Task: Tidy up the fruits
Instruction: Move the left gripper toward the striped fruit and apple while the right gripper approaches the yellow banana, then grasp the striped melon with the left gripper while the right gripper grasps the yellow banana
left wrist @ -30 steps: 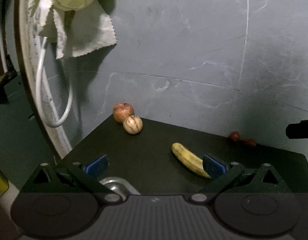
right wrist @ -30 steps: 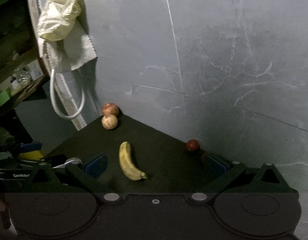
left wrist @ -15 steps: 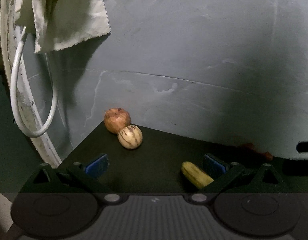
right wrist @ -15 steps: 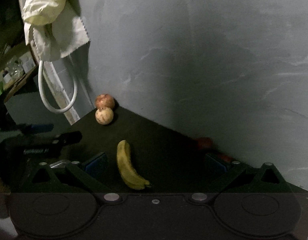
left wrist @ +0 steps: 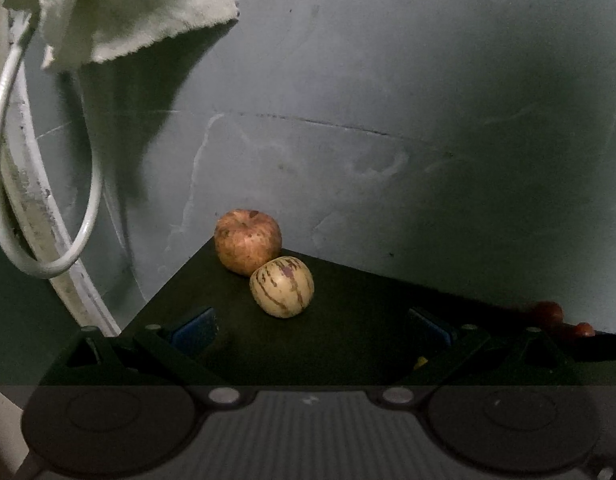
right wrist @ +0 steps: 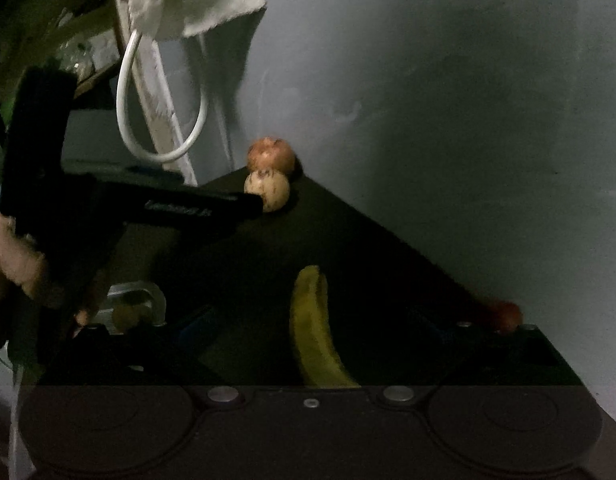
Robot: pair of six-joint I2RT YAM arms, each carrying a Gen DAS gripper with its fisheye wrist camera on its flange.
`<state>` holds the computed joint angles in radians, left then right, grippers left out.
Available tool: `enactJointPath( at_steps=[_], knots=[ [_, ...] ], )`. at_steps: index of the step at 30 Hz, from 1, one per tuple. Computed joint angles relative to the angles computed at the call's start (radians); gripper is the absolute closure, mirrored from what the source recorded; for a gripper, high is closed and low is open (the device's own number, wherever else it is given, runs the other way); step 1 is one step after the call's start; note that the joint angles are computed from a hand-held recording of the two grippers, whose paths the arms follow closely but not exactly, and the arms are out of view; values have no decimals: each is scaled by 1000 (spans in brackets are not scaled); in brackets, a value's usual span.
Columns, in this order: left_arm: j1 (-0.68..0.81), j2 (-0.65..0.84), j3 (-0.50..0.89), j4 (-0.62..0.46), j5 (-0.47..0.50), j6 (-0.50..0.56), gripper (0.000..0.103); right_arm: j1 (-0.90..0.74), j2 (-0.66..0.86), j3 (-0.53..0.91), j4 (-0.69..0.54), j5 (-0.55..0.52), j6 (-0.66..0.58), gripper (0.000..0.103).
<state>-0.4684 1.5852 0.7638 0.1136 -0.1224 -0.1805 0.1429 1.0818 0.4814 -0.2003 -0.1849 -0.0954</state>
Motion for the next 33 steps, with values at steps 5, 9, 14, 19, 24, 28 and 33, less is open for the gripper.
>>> enactJointPath(
  at_steps=[5, 9, 14, 19, 24, 28, 33],
  knots=[
    [32, 107, 72, 25, 22, 15, 1, 14, 102, 6, 62, 8, -12, 11],
    [49, 188, 130, 34, 32, 18, 1, 22, 162, 10, 106, 14, -7, 12],
    [66, 264, 186, 38, 42, 7, 1, 15, 221, 26, 129, 6, -13, 18],
    [73, 310, 211, 60, 49, 19, 7, 24, 267, 38, 152, 7, -14, 22],
    [73, 345, 234, 66, 46, 28, 20, 25, 296, 43, 169, 4, -13, 22],
    [74, 358, 255, 48, 41, 28, 28, 22, 305, 44, 170, -2, -14, 22],
    [61, 360, 251, 43, 20, 35, 38, 14, 319, 46, 174, -12, -18, 22]
  ],
)
